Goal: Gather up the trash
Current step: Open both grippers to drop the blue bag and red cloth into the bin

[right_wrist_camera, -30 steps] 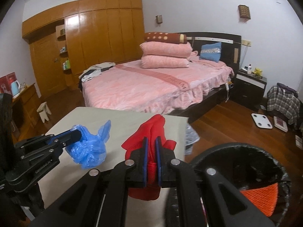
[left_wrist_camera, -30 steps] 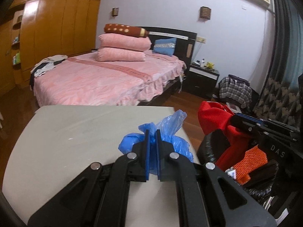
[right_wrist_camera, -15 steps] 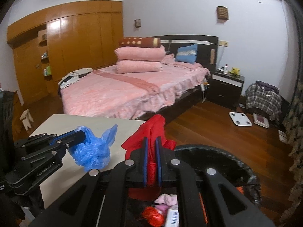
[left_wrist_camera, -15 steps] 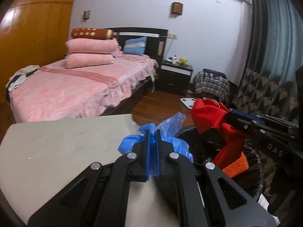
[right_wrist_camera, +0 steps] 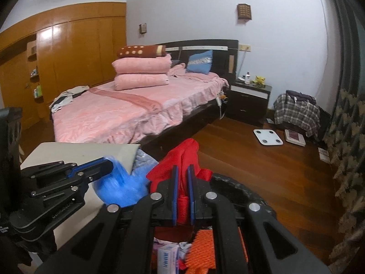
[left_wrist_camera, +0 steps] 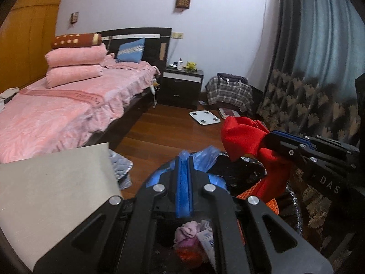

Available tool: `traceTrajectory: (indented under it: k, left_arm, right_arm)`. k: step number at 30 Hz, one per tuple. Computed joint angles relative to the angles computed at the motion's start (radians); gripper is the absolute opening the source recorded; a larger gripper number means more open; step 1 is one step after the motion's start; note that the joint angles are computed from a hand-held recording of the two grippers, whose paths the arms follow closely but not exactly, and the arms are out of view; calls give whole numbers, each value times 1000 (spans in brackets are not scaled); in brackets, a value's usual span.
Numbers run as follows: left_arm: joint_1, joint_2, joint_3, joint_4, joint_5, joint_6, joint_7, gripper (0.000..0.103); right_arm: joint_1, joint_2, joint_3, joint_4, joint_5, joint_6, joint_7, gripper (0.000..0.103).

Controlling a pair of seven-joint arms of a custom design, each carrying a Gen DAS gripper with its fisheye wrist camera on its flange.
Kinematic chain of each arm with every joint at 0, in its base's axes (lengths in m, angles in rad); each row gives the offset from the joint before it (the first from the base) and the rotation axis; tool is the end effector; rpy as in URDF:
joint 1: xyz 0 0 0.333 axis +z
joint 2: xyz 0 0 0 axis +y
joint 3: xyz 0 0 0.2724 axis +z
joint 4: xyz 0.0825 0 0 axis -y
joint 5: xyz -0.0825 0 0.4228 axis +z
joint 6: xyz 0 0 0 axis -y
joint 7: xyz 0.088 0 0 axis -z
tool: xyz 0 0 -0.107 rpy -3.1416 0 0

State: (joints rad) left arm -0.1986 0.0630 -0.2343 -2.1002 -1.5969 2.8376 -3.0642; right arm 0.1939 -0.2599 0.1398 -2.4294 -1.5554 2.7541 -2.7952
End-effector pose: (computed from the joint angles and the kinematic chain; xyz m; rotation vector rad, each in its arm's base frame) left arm 0.5686 -0.2048 0.3595 -1.1266 2.2419 -1.3440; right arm 0.4739 0.2066 0.3705 -1.4201 1.7736 -0.9464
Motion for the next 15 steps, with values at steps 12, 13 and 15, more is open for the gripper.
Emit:
traceTrajectory:
  k: [12,13,15]
  left_arm:
    - [-2,94,-44,69,115,23,-110,9]
    - [1,93,-45,67,117,22,-111,17]
    - [6,86,-48,60,90,33,-92,36]
  right_arm:
    - [-53,16,-48,-52,-14,68,37,26]
    - [-56,15,-50,-58,-14,71,42,37]
    - [-59,6,-46,-71,-28,62,61,44]
